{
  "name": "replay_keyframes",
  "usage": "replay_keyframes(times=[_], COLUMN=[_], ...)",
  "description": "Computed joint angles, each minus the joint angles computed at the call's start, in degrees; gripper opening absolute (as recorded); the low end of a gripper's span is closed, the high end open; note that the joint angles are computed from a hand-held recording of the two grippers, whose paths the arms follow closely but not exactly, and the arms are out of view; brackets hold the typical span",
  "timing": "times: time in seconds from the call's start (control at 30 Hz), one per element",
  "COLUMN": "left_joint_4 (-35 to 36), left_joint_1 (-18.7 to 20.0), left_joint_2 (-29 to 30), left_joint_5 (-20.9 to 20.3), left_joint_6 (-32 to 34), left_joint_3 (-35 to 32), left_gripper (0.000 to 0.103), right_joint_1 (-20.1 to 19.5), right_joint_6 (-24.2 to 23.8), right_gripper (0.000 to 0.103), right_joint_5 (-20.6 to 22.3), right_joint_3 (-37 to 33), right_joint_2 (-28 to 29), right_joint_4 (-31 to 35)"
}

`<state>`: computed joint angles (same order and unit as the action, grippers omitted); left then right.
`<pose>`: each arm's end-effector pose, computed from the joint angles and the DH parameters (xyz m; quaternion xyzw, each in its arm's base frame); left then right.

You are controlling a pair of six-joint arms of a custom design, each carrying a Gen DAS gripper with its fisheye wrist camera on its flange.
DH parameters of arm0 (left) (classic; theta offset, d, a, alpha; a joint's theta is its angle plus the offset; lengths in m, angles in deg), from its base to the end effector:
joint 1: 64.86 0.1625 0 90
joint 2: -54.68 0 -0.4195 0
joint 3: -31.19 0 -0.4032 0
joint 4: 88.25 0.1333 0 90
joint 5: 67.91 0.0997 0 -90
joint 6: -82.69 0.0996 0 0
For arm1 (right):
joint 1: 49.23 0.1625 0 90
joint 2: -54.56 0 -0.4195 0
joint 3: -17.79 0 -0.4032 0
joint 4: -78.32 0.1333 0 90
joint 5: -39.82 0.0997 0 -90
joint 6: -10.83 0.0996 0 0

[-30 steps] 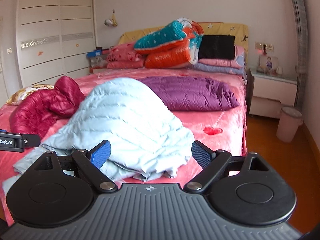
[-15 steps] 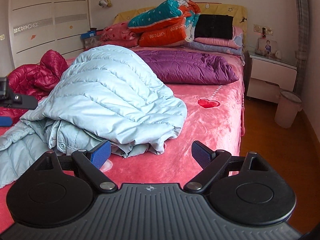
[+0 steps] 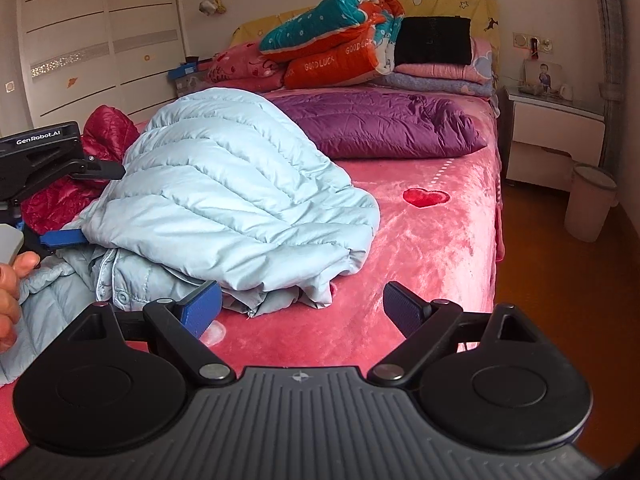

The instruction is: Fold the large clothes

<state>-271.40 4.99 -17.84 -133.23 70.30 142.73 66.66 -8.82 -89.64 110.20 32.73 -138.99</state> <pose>-0.0325 -0.5963 0.3365 -0.0382 0.8745 -0.4800 0.0582 0.3435 -0.5474 -0.0206 0.1727 -0.8258 0.4627 0.2723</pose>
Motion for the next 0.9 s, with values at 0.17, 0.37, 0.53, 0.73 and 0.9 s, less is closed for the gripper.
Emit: replay_keyframes(times=[0.17, 0.37, 0.53, 0.73, 0.9], left_joint_4=[0.2, -1.2, -1.4, -1.8, -0.2], left_joint_1=[0.4, 0.2, -1.0, -3.7, -7.0], left_joint_2=[1.4, 2.2, 2.8, 4.2, 6.5], left_joint_5=[-0.5, -0.9, -1.9, -5.5, -8.9], left_joint_6=[-2.1, -0.8, 3.4, 9.5, 16.9], left_joint_3=[-1.4, -1.6, -2.8, -4.5, -6.6], left_gripper=[0.057, 0.032, 0.012, 0.007, 0.007], right_joint_1=[-0.9, -1.6, -2.2, -3.0, -4.5], right_joint_6=[2.3, 4.3, 7.6, 9.8, 16.7], right_gripper=[0.103, 0.103, 0.103, 0.103, 0.103], right_joint_5=[0.8, 1.3, 1.6, 0.9, -1.7], right_joint_3=[0.1, 0.6, 2.1, 3.3, 4.6], right_joint_2=[-0.4, -0.9, -2.2, -3.0, -4.2], right_joint_4=[1.3, 2.3, 3.0, -0.2, -2.7])
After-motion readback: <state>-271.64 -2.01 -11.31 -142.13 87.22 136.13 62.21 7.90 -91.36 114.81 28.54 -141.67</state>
